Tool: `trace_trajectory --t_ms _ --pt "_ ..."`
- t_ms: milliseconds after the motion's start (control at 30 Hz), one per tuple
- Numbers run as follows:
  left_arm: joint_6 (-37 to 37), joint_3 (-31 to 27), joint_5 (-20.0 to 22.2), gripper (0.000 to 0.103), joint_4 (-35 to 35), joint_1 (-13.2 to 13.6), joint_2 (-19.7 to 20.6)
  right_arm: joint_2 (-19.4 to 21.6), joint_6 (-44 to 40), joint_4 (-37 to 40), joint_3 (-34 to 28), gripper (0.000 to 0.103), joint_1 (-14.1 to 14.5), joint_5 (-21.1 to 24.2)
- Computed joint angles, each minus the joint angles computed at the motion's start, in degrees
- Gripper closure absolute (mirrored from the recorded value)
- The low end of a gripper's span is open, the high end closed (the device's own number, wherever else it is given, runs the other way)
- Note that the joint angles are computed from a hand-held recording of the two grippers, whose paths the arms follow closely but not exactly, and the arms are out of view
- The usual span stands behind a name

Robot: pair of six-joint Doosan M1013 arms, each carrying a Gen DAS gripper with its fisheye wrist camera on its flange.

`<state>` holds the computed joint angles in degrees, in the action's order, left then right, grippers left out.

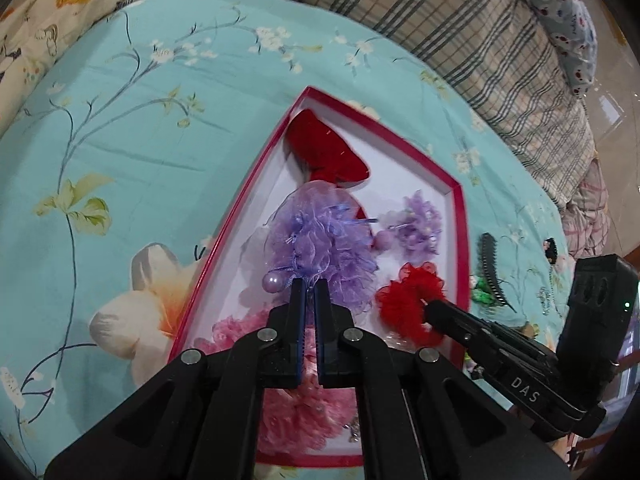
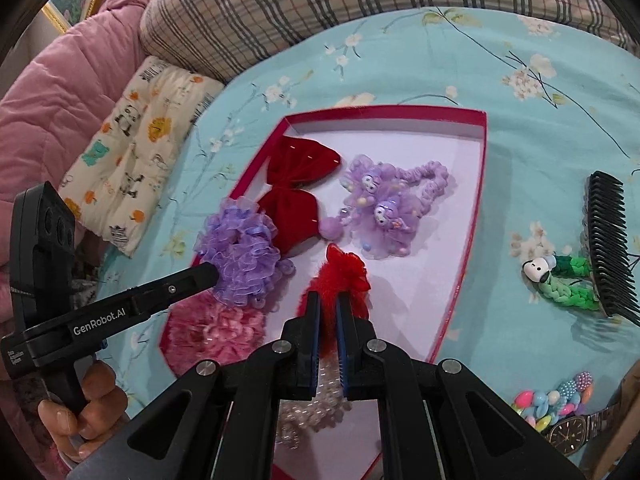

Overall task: Organize jewelry
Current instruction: 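Carry the purple flower clip and red scrunchie into the box and release both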

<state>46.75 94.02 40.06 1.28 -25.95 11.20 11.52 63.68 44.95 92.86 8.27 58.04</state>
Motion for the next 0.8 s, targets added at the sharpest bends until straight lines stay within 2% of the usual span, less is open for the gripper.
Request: trace_trajectory --t_ms 100,267,333,400,500,567,633,800 --pt "0.35 -0.12 0.35 0.101 -0.27 0.06 0.38 0.17 0.45 -0.97 -0.09 0.092 0.16 0.0" --pt "-0.45 -0.3 0.87 0.1 1.24 -0.31 0.37 0.26 0.96 -2.18 -0.45 0.091 0.38 0.03" --pt "-0.28 -0.41 0.99 0.1 1.35 -0.37 0.32 0.19 1.13 -2.64 -0.45 0.087 0.45 -0.24" --pt "-0.49 -0.41 1.16 0.097 1.7 -0.46 0.16 0.08 1.01 -2.18 -0.36 0.076 0.31 -0.17" --pt "-0.91 -0.37 1.4 0.089 2.2 -0.67 -0.17 -0.21 1.1 -2.02 -0.31 0.074 0.19 -0.16" --pt "-1.9 -0.27 1.51 0.08 3.19 -0.97 -0.56 -0.59 0.72 -1.48 -0.16 0.073 -0.06 0.04" --pt "-2.61 -0.21 1.51 0.076 3.75 -1.16 -0.87 -1.06 0.42 -1.1 0.03 0.073 -0.29 0.1" --pt "-3.49 -0.07 1.28 0.076 4.79 -1.9 -1.82 -2.75 -0.64 0.21 1.16 0.067 -1.53 0.23"
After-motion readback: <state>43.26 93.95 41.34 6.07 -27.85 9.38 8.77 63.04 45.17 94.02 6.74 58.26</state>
